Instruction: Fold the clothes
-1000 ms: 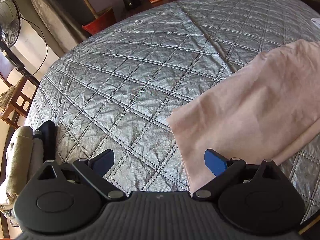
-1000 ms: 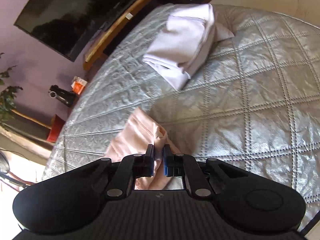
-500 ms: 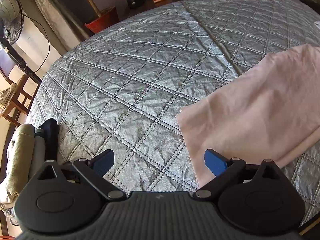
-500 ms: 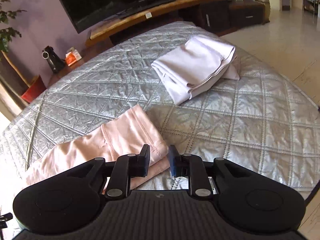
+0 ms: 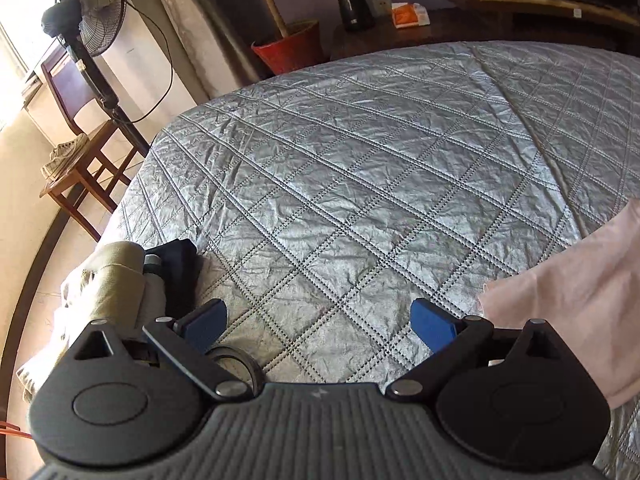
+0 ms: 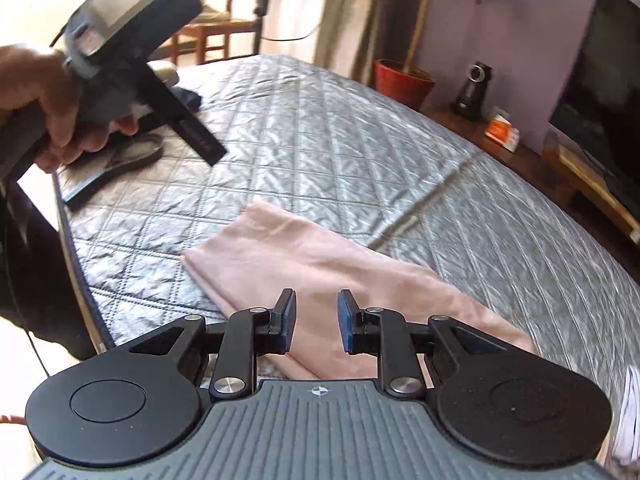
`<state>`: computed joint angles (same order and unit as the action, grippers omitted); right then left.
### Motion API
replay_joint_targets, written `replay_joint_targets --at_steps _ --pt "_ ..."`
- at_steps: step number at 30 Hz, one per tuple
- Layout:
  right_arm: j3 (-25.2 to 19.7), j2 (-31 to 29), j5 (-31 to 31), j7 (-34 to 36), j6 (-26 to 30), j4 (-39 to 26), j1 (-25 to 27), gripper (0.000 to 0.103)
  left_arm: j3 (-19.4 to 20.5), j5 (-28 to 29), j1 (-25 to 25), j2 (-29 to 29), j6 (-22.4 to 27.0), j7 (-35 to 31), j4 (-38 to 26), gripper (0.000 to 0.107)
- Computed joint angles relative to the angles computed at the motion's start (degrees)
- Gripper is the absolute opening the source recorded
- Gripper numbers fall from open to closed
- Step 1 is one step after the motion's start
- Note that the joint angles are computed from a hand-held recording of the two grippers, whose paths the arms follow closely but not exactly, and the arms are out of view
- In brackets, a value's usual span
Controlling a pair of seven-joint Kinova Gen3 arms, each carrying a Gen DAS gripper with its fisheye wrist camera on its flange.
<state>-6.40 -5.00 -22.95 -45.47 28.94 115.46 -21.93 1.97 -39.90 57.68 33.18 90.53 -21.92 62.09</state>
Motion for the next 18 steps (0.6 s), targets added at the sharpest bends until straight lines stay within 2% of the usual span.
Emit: replay_joint_targets --at_steps 3,5,7,9,11,12,17,18 --pt "-3.13 4.45 5.77 1.27 2.15 -3.18 -2.89 0.027 0.38 0.72 -0.39 -0.31 -0.86 -0.08 0.71 0.098" --pt "-2.55 7.26 10.43 -1.63 4.46 -5.08 -5.93 0.027 0.65 1.4 -0.8 -0.89 -2.11 0.2 1.45 0.098" --pt "-4.64 7.66 12.7 -4.06 4.22 -4.93 -4.99 0.027 0.65 1.41 -0.67 -1.17 -2.48 0.74 1.91 0.097" --pt "-6.02 7.9 11.95 -4.3 3.86 -4.7 -3.47 0.027 0.63 1.27 -0.63 -1.39 -2.66 1.24 2.33 0.097" --pt "-5.6 8.07 9.29 -4.02 4.15 -4.88 -3.02 0.002 0.65 1.32 -0.75 -1.55 -2.75 1.81 2.49 0.097" --pt "-5.94 8.23 7.69 -3.8 4.42 -5.04 -2.29 0.001 0.66 1.34 -0.78 -1.65 -2.77 2.15 2.53 0.097" --pt "-6.28 6.64 7.79 -3.76 4.23 -4.26 -3.45 0.003 0.71 1.33 -1.04 -1.76 -2.44 3.12 2.41 0.098" --pt "-6.16 6.08 7.8 -3.37 5.47 -4.45 -3.48 0.015 0.71 1.38 -1.14 -1.8 -2.39 3.28 2.44 0.098"
